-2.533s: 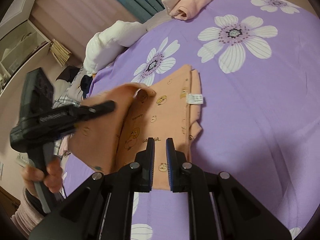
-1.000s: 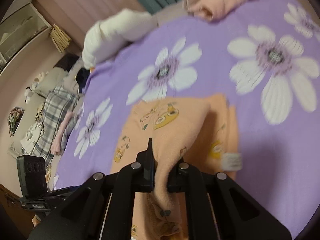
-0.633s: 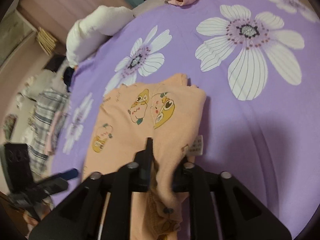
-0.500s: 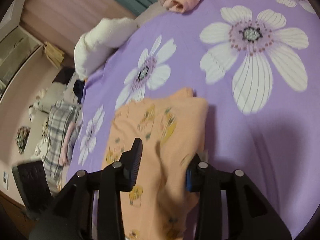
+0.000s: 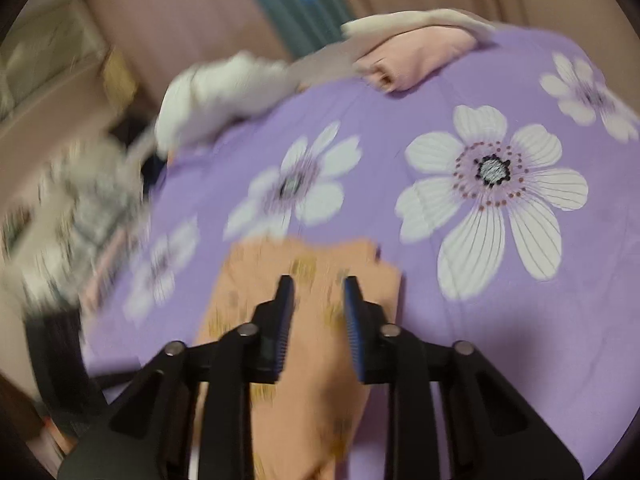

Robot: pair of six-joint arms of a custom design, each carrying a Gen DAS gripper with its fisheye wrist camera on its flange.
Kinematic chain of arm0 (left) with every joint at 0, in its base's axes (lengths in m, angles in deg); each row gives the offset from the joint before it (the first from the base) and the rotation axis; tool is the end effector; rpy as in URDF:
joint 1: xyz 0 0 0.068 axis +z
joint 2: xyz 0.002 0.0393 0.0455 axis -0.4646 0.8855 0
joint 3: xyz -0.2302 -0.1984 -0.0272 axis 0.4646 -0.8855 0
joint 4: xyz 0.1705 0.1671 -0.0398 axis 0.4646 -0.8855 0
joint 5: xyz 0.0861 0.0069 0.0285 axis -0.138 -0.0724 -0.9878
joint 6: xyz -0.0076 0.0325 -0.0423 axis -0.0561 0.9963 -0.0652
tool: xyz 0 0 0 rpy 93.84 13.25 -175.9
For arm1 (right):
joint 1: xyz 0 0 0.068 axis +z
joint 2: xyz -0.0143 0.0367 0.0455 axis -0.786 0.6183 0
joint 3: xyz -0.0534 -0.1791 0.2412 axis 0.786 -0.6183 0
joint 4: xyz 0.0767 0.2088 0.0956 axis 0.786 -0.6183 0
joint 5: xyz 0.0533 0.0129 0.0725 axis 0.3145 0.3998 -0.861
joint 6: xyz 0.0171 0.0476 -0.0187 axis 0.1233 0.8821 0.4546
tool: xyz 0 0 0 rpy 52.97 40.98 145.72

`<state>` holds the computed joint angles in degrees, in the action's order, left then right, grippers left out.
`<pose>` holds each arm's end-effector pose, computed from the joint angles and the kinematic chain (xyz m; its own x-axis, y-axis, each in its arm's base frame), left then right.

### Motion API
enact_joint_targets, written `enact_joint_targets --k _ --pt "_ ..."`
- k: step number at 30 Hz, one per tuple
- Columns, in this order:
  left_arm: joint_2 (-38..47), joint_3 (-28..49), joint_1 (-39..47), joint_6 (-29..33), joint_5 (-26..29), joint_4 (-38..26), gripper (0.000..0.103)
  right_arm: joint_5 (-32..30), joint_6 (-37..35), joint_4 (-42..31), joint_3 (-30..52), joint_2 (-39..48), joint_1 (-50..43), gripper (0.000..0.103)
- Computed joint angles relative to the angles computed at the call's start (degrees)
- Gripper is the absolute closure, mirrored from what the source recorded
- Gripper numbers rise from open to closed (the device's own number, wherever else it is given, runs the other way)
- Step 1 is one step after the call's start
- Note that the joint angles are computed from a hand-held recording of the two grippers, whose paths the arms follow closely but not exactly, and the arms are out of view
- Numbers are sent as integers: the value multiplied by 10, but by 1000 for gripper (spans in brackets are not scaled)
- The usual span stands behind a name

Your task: Fold small clothes

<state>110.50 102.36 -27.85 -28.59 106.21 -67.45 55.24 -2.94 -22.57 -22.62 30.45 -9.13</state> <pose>0.3285 -0.0242 0.2281 -0.7215 0.4874 -0.4918 0.6889 0.5769 -0.4389 0.2102 0.1708 0.2233 -0.5845 0.4331 -0.6861 0.2222 0.8987 0.3781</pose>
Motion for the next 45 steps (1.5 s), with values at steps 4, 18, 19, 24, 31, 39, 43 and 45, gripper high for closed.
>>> enact_joint_targets --k 4,18,19,24,31,39,43,45 --pt "-14 -32 -2 -8 -7 40 49 29 29 -46 14 35 79 87" --pt "-45 -94 -12 -7 -49 120 50 42 105 -82 30 124 144 91" --pt "-46 -96 -11 -7 -49 121 50 43 109 -86 33 126 148 91" --pt "-51 -102 -10 -7 -54 124 50 46 120 -99 42 132 156 91" --pt "-53 -104 -10 -4 -56 125 50 48 133 -100 42 134 164 91" --pt "-55 -105 -8 -2 -57 123 50 48 135 -100 42 135 165 91" --pt "-54 -105 -8 -2 -57 123 50 49 140 -95 39 136 168 91" --pt "-55 -105 -8 -2 -57 124 50 48 142 -94 39 137 169 91"
